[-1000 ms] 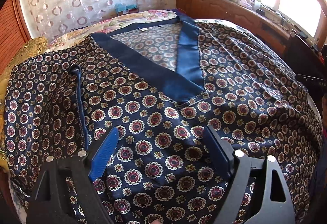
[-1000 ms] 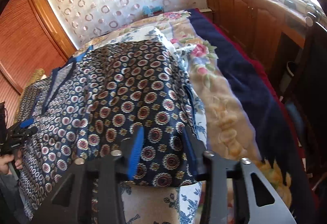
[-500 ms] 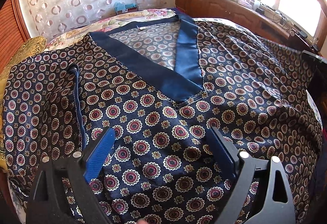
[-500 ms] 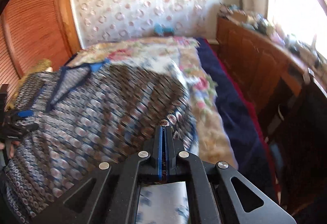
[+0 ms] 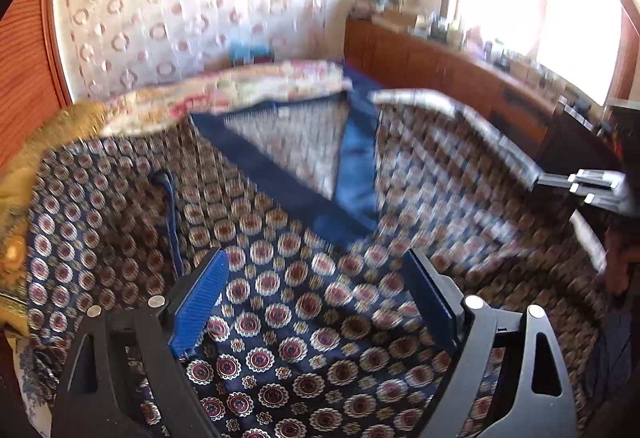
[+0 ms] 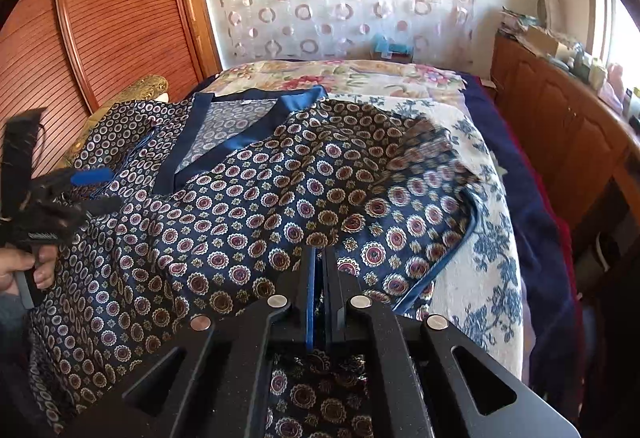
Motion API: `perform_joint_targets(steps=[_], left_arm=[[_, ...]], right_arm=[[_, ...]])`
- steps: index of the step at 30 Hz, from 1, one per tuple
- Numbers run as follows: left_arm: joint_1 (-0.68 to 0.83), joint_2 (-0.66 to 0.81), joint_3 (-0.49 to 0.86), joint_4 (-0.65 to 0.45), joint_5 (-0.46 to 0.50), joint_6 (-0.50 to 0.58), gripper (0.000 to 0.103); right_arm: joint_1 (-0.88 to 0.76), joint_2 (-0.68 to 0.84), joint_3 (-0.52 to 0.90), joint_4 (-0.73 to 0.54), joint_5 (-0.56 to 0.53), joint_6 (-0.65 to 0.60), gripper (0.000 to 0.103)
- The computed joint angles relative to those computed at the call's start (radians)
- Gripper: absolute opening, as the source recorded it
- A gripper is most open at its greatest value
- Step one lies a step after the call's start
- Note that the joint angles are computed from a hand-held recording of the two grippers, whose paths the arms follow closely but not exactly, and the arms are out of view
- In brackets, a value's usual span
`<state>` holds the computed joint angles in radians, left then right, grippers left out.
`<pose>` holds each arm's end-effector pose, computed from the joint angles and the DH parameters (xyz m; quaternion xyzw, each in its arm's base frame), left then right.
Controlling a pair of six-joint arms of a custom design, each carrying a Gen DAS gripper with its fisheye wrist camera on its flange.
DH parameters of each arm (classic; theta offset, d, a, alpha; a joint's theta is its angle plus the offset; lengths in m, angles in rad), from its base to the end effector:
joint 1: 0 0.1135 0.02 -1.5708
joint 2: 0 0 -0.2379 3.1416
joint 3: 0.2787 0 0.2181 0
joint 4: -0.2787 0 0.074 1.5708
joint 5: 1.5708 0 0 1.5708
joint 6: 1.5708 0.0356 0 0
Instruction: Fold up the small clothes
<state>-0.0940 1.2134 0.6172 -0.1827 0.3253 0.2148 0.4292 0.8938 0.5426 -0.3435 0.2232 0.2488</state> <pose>0.2186 -0.0320 0.1926 0.2017 0.8900 -0.1262 0.3889 0.1597 0.0644 0.2135 -0.0340 0.9005 0.0451 0.4311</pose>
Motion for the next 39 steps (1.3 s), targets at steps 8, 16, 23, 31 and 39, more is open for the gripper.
perform_joint_targets(steps=[8, 16, 23, 31, 39], left_arm=[[-0.009, -0.196, 0.028, -0.126, 0.057, -0.05, 0.09], [-0.096, -0.284, 0.003, -0.158, 0.061, -0.057, 0.09], [-0.136, -0.3, -0.033, -0.148, 0.055, -0.061, 0.09], [-0.107, -0.29, -0.05, -0.128, 0.079, -0.083, 0.09], [-0.049, -0.245, -0.043, -0.13, 0.136, -0.072, 0.09]], right_arm=[[0.02, -0.312, -0.045, -0.182, 0.087, 0.05, 0.05], [-0.277, -0.073, -0.085, 0.001, -0.136, 0.008, 0.05], [-0.334, 0.167, -0.005, 0.118, -0.165, 0.014, 0.047], [-0.323, 0.29, 0.084, 0.132, -0.188, -0.023, 0.007], [-0.221, 0.289, 0.142, 0.169, -0.207, -0.037, 0.003]])
